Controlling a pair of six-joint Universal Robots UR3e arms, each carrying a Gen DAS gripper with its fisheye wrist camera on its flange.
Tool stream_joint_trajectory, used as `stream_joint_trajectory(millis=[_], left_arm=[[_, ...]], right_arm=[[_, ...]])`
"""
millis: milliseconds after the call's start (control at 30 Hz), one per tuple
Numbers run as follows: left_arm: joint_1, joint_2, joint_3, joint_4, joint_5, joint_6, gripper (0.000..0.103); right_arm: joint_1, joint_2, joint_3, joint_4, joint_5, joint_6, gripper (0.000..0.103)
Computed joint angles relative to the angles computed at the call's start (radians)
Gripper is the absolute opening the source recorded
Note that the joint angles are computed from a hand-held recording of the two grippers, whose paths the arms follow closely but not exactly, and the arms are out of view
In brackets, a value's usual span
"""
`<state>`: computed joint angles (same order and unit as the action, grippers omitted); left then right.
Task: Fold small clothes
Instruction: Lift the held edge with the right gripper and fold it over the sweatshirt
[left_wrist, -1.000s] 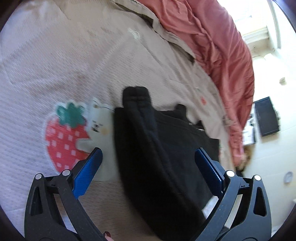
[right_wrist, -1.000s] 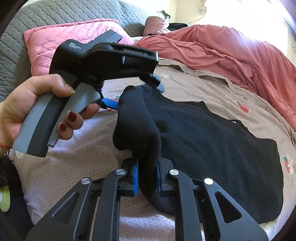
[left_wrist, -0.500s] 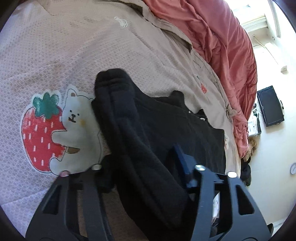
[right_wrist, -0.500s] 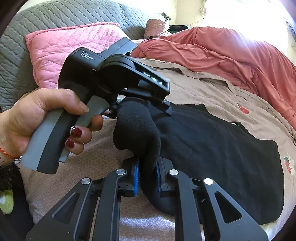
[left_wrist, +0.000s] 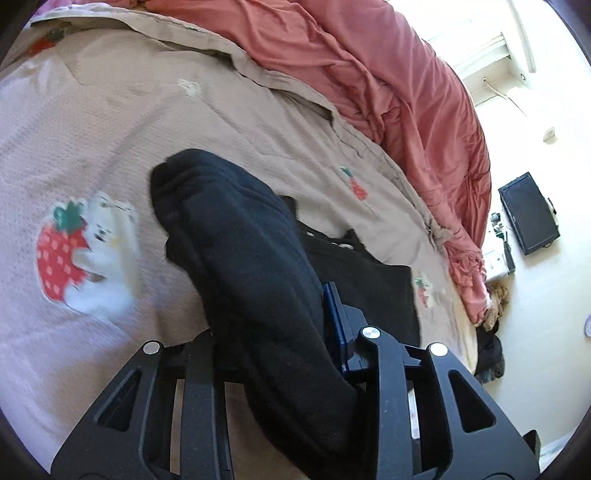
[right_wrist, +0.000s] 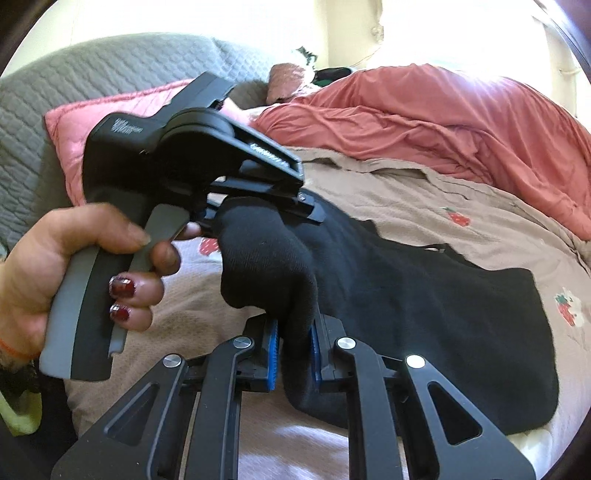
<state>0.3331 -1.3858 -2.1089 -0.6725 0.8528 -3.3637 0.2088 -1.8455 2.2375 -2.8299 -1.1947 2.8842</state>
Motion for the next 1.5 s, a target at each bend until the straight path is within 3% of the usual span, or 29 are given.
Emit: stream_joint_trajectory(millis=[267, 467, 733, 900, 1000, 1067, 1100, 1267, 1400, 1500], left_arm=[[-0.31, -0.214, 0.27, 0.11, 0.186, -0.265, 0.024], [-0.518, -0.465, 0.64, -0.018, 0.327, -0.31, 0.024], [-0.656, -0.727, 1.056, -0.213, 0.394, -0.326, 0.025], [-0.705, -0.9, 1.322, -0.38, 0.43, -0.325, 0.037], [-0.696, -0.926, 1.325, -0.367, 0.39, -0.351, 0.052], [-0.696, -0.904, 1.288, -0.325, 0.383, -0.357, 0.07], [-0.697, -0.887, 1.26, -0.291, 0.379, -0.361, 0.074], [-0.716, -0.755, 1.091, -0.203, 0.488, -0.357, 0.075], [-0.752, -0.661, 0.966, -0.211, 0.677, -0.353, 0.075], [-0.772, -0.632, 0.915, -0.24, 0.785, -0.35, 0.075]], right_arm=[[-0.374, -0.292, 0.09, 0.244, 0.233, -0.134, 0.012], [-0.739, -0.526, 0.106, 0.651, 0.445, -0.385, 0.012], [-1.057, -0.603, -0.01, 1.149, 0.573, -0.67, 0.012], [-1.108, -0.481, -0.044, 1.21, 0.558, -0.688, 0.012], [-1.095, -0.396, -0.029, 1.17, 0.528, -0.658, 0.013], [-1.09, -0.349, -0.038, 1.183, 0.515, -0.646, 0.013], [-1.091, -0.318, -0.049, 1.196, 0.513, -0.631, 0.014], [-1.105, -0.113, -0.137, 1.286, 0.521, -0.56, 0.018], [-1.112, -0.059, -0.161, 1.31, 0.502, -0.527, 0.027], [-1.131, -0.06, -0.197, 1.346, 0.52, -0.539, 0.053]])
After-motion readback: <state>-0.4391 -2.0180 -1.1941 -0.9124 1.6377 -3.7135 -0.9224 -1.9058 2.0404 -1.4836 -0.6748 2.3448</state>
